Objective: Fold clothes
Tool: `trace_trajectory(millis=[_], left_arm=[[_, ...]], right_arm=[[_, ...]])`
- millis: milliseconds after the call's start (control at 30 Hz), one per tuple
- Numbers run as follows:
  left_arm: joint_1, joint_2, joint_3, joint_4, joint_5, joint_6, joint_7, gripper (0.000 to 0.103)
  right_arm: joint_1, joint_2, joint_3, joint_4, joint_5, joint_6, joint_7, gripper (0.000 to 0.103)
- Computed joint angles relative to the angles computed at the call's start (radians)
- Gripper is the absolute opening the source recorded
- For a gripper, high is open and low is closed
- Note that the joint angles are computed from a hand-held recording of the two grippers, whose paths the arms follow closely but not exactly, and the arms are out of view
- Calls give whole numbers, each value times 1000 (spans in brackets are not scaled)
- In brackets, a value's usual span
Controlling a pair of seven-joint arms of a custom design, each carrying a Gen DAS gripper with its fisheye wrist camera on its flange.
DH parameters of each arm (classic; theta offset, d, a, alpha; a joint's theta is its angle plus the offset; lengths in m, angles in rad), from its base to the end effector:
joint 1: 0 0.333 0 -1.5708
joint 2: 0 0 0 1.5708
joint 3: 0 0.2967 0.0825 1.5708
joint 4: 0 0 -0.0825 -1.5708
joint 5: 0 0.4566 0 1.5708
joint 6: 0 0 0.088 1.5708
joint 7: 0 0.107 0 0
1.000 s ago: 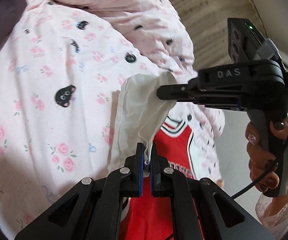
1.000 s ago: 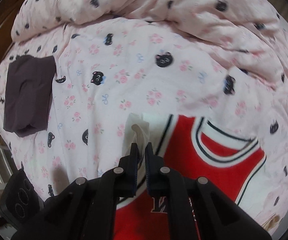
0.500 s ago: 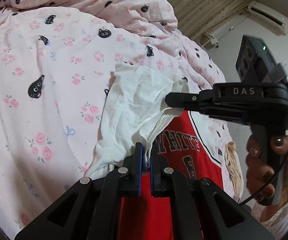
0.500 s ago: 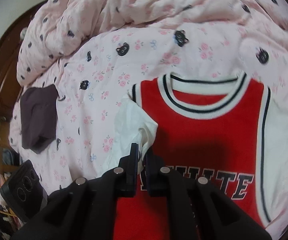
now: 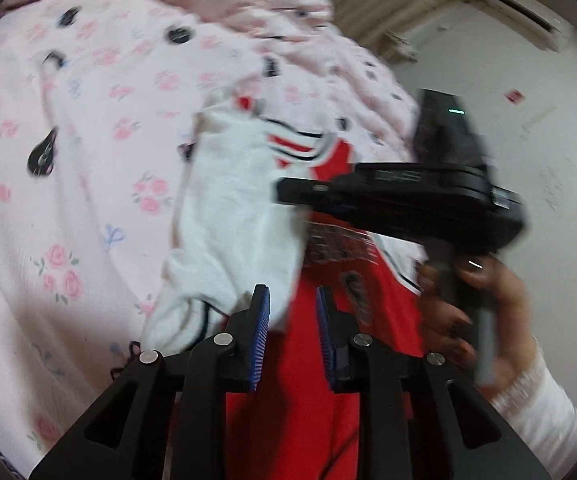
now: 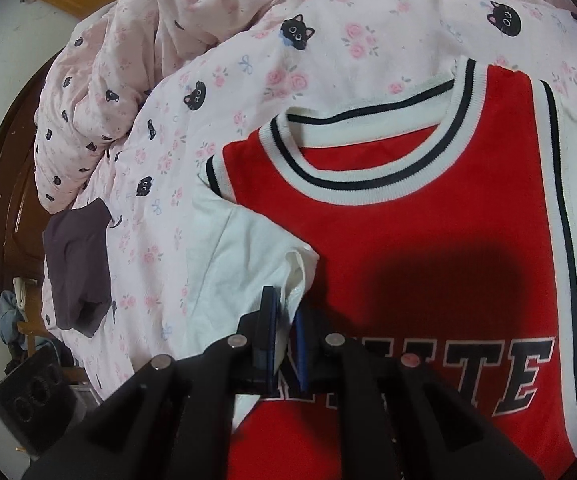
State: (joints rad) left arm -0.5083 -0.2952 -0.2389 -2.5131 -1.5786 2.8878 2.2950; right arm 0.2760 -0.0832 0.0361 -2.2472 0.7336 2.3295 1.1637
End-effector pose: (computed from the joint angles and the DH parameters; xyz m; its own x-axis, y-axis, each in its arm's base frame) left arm 0.4135 -0.2985 0.3552 -0.2161 -0.7251 0.6539 -0.8775 -0.1493 -0.4557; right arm 0.5572 0.1918 0.3612 0.2731 -0.8218 -0.5001 -0.9559 -0.1736 -0.2367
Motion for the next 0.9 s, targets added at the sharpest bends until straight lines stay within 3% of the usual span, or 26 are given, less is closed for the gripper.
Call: trace_trajectory(millis=[133,200,300,500,767,833,867,900], left_arm=[[9,-46,5,-28,-89,41,58,21],[23,-34,-9,-26,-57,81,0,21],[28,-3,-18,-20,42,122,-115,21],[3,70,1,28,119,113,-154,21],[-3,101,4,37,186,106,-212,21],[-4,100,5,35,193,105,-216,21],[-4,100,6,35,194,104,-217,21],[-5,100,7,35,194,103,-218,21]], right_arm=[[-1,-33,3,-14,-64,58,16,13],[-1,-48,4,-13,-116,88,32,29],[5,-48,0,17,-151,102,22,43],[29,30,21,152,-200,2,-58,43],[58,198,69,329,-392,-101,18,42],[63,228,75,356,-435,-110,40,39],[64,238,77,367,-447,-114,48,31],[64,245,79,376,-453,-121,53,17]])
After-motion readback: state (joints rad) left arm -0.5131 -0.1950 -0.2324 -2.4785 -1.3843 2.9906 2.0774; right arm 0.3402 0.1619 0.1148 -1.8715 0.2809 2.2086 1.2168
